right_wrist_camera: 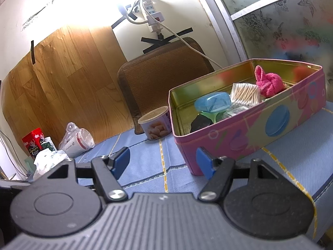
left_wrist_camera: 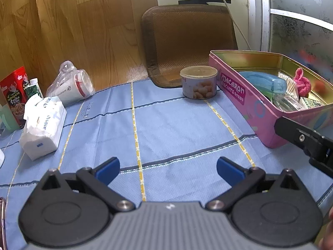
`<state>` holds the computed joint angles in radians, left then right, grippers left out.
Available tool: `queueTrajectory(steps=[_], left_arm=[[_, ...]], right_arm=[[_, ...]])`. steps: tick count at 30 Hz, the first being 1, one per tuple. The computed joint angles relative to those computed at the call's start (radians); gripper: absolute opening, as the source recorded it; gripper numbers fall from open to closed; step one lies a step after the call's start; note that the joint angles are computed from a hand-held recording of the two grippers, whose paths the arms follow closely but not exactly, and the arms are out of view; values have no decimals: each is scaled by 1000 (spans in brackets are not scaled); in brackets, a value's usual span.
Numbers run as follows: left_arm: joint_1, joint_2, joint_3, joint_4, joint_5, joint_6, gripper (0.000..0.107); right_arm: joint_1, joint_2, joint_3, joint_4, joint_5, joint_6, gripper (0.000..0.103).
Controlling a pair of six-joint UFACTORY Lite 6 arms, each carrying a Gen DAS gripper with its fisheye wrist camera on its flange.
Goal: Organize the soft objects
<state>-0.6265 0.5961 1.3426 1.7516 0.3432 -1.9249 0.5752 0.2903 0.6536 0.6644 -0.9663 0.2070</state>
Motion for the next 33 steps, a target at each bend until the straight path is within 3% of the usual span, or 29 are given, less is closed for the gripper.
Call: queueTrajectory(steps=[27, 33], left_arm=[[18, 12, 11, -33, -16, 9, 103], [23, -11, -23, 105, -27, -120, 103]], right_arm=[[8, 9, 11, 13, 5, -11, 73], [9, 14, 19, 13, 11, -17, 73]])
